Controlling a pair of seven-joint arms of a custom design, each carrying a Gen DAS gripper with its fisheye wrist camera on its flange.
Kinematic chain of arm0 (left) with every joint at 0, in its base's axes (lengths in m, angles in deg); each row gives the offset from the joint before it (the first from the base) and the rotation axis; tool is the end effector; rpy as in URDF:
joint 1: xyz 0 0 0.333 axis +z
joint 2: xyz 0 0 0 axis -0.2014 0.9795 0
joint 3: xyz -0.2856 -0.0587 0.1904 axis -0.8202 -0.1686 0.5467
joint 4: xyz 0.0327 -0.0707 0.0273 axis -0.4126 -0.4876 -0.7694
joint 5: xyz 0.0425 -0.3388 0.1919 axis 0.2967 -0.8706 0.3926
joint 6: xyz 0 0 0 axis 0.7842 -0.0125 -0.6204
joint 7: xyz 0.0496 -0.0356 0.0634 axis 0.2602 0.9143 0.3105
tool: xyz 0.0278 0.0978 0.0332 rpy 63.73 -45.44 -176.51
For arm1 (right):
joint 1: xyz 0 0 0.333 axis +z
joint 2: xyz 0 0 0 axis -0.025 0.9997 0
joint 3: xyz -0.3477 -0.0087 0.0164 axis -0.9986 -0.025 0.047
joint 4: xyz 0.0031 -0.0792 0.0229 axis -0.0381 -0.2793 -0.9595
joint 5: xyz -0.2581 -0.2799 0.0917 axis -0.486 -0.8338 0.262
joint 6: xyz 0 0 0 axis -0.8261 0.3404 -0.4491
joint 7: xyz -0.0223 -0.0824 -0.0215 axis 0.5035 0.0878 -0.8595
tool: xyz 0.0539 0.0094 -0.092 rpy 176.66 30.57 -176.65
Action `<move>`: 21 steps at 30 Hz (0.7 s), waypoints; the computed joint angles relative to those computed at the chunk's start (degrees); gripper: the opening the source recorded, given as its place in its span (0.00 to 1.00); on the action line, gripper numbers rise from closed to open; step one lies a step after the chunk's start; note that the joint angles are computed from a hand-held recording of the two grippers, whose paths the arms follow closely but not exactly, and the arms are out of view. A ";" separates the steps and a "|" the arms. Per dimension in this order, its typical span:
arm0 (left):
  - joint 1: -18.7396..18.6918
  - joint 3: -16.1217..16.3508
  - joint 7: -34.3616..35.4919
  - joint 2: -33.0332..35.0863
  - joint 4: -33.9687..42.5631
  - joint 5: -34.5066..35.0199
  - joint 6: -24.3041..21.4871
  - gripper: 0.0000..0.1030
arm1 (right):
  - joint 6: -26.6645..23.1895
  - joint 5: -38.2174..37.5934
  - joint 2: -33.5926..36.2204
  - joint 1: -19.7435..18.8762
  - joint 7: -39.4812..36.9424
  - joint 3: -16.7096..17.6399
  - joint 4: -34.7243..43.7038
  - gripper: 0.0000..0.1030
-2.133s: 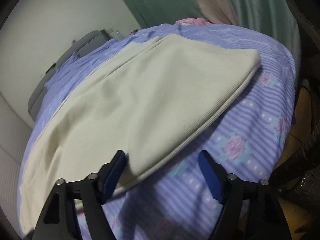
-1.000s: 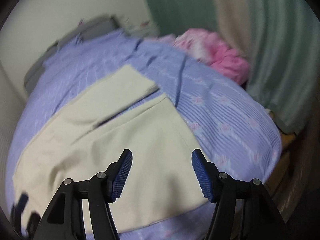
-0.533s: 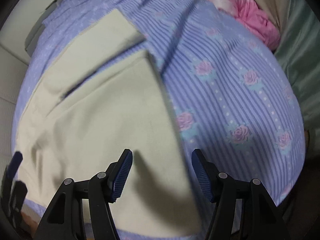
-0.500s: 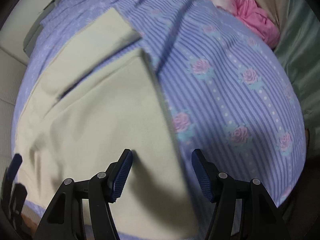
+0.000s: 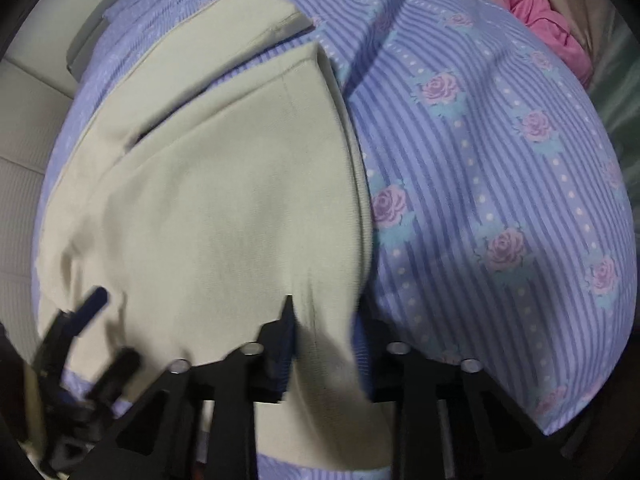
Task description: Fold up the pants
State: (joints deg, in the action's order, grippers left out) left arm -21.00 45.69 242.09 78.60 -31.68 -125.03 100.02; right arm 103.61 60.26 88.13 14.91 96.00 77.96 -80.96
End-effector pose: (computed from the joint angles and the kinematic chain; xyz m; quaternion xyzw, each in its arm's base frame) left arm 0.5677 -0.2909 0.3330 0.2436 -0.9201 0.3065 0.0031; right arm 0.4789 0.1858 0.3663 -0.3732 0.9105 -0.0290 0.1756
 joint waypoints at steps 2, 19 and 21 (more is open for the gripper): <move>-0.09 -0.22 0.22 -0.84 -0.42 0.01 -0.26 0.78 | -2.59 -5.23 -2.44 0.21 5.10 0.16 -0.32 0.12; 0.06 -1.27 16.74 -5.62 -5.22 -12.34 4.29 0.81 | -44.81 -18.60 -0.59 4.98 14.42 4.13 14.99 0.57; 0.85 -0.39 17.47 -6.30 -4.95 -13.63 2.36 0.81 | -49.81 -21.94 -0.41 7.07 16.29 5.24 17.49 0.59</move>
